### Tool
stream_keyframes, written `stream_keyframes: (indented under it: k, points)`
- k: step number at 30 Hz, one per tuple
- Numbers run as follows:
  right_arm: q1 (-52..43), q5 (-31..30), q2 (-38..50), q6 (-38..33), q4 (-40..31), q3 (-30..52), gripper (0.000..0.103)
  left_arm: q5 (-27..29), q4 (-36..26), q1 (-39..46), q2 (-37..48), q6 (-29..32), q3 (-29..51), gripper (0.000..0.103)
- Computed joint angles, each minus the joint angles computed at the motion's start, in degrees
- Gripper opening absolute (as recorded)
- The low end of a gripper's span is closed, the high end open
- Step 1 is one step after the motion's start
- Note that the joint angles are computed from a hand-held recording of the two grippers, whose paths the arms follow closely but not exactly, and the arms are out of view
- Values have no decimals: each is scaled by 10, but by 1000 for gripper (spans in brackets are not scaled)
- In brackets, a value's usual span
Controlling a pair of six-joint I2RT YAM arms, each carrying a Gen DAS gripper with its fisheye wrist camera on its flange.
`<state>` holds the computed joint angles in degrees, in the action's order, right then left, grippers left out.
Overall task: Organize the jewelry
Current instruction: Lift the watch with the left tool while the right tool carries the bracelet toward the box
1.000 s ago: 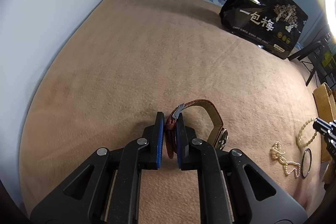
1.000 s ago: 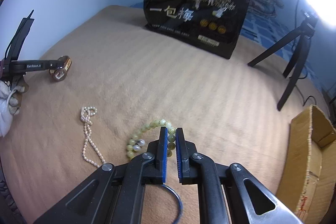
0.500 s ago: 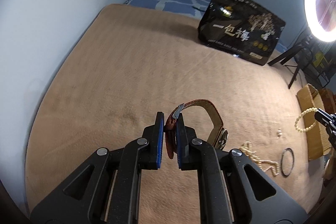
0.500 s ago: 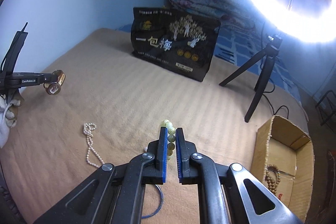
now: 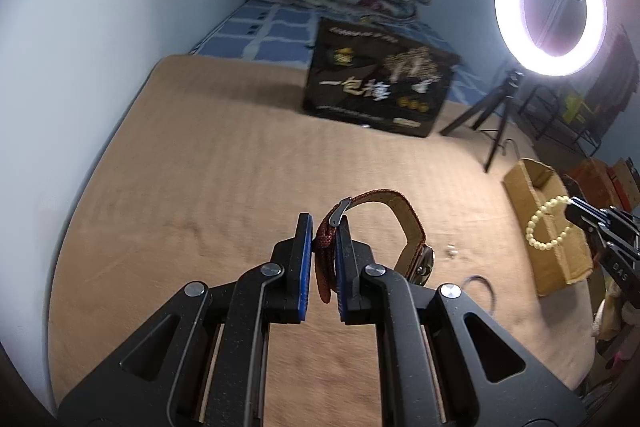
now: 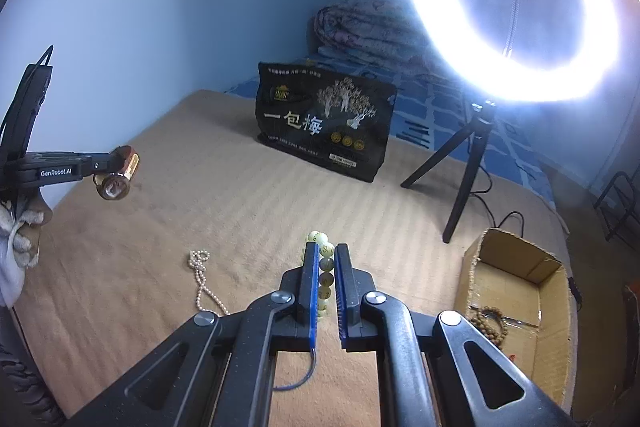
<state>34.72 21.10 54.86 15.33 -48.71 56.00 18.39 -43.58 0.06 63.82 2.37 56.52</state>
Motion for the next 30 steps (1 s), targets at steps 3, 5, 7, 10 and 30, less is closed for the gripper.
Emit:
stream_keyframes:
  k: [3,5,7,10,30]
  points:
    - [3,6,-23,7,-23,7,5,-10,-16,-37,-26,-21,7,8]
    - [4,9,-40,10,-40,11,5,-23,-21,-67,-39,-35,11,8]
    - [1,10,-56,12,-54,14,5,-38,-24,-101,-49,-53,15,8]
    - [-9,9,-79,10,-73,17,5,-65,-29,-160,-64,-81,21,8]
    - [-432,-261,-205,-214,-166,38,5,-226,30,-513,7,-260,78,8]
